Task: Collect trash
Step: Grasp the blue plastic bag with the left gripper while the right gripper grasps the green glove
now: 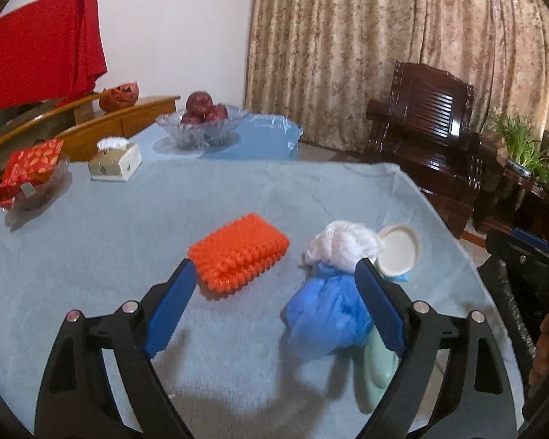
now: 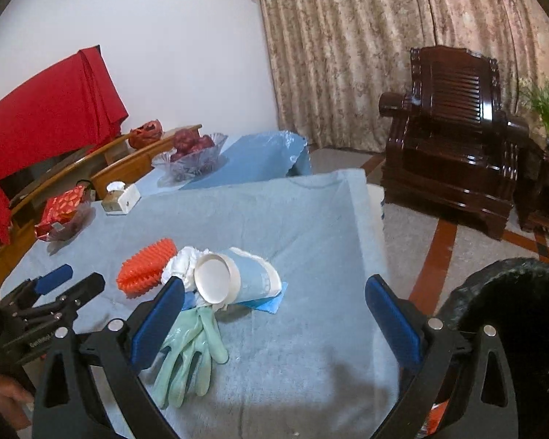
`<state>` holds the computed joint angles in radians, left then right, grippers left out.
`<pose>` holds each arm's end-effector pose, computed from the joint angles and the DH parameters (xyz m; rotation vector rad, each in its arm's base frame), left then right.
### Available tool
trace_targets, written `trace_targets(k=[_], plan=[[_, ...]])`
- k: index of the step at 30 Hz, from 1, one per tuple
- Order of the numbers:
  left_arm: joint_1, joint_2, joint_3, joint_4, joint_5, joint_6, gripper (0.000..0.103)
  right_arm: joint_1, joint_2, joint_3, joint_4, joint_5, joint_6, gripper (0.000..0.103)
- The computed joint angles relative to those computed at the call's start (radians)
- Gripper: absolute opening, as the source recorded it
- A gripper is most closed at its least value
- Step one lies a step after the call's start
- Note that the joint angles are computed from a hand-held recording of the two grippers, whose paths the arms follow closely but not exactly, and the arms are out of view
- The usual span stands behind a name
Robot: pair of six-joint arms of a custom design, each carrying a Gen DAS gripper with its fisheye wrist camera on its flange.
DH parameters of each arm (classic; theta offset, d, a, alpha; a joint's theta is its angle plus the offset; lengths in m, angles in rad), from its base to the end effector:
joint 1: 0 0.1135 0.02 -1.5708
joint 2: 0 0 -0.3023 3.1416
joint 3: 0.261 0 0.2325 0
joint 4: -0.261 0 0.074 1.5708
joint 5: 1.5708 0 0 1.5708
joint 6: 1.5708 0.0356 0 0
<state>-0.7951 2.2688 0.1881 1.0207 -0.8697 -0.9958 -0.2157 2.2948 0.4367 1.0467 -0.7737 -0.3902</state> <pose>0.1626 -0.1269 0.0352 -0.4767 2.1216 0.1869 0.2814 -0.0362 0.0354 -0.5340 2.1055 0.5784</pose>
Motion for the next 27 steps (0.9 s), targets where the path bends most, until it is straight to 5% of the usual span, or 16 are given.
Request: trace_targets(k=[14,22,23,27], plan=[[0.125,0.271,0.075,0.293,0.262,0.146,0.067,0.037,0.105,0.030,0.019,0.073,-0.049,0.097],[0.140,0.346,0.082,0.428,0.353,0.176,0.026,0.045,0.110,0.031,0.008,0.080,-0.050,0.097],[0.143,0.363,0.066,0.482,0.369,0.184,0.012,0.046,0.110,0.029,0.009,0.080,-0.050,0.097],[0.109,0.344,0.048,0.480,0.328,0.178,0.006,0.050,0.107,0.019,0.010,0.073,-0.056,0.097]])
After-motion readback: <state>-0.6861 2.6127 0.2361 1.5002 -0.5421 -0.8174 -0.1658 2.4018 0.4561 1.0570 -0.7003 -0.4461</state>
